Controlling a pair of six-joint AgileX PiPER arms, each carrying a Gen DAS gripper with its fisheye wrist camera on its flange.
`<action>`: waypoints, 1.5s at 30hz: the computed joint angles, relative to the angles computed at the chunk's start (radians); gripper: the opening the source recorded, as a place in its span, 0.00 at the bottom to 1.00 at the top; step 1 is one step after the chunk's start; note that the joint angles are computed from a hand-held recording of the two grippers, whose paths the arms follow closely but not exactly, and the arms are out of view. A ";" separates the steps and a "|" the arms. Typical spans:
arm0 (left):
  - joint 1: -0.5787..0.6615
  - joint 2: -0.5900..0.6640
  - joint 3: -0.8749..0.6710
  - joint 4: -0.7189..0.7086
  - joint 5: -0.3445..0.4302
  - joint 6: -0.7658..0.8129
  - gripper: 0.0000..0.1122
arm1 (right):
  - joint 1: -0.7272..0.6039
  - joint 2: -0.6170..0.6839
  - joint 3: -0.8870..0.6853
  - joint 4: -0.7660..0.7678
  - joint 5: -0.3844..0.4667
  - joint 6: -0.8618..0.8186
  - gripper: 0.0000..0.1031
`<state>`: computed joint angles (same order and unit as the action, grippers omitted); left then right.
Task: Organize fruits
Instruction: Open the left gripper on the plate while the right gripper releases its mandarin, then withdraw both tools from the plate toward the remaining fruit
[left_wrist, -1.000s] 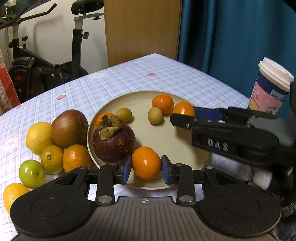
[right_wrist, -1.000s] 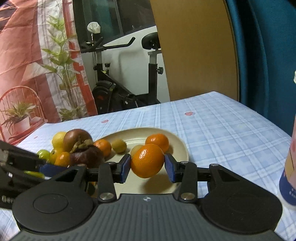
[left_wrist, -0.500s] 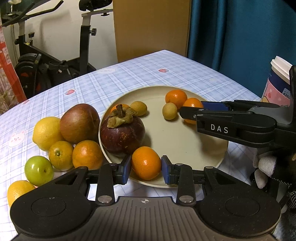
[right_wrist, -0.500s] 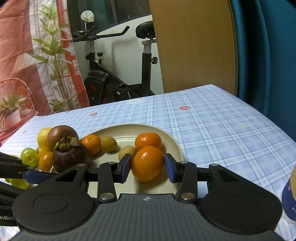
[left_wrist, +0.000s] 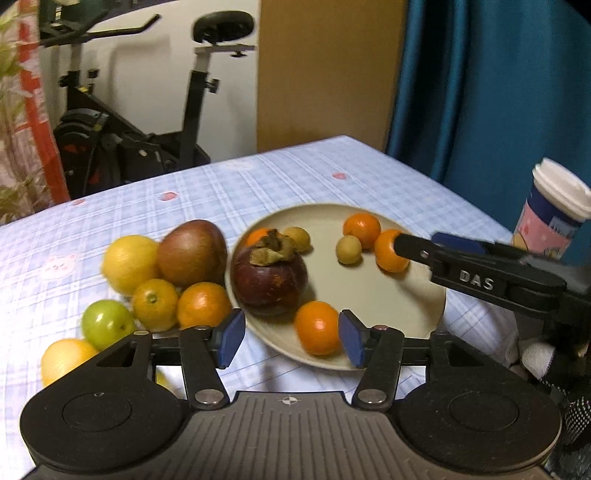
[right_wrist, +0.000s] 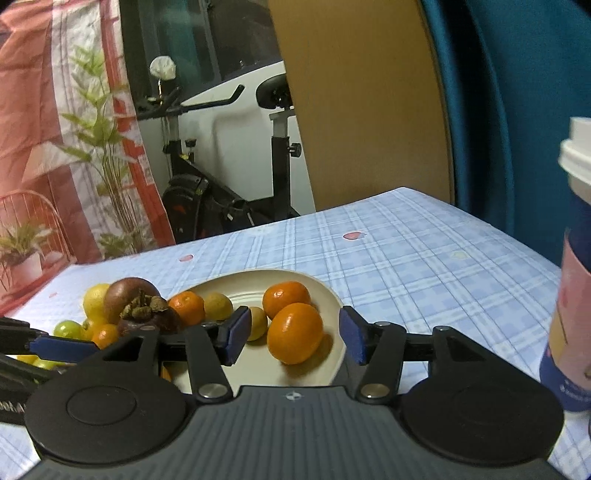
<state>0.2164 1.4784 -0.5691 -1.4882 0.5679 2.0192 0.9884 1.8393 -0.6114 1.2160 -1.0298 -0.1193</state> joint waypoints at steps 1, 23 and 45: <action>0.018 -0.008 0.007 -0.006 0.010 0.004 0.52 | 0.010 -0.004 0.007 0.009 -0.007 0.011 0.54; 0.481 0.006 -0.258 0.210 0.234 -0.304 0.52 | 0.153 -0.062 -0.097 0.120 0.044 -0.186 0.54; 0.517 0.099 -0.584 0.505 0.436 -0.397 0.52 | 0.033 -0.022 -0.616 0.340 0.414 -0.883 0.56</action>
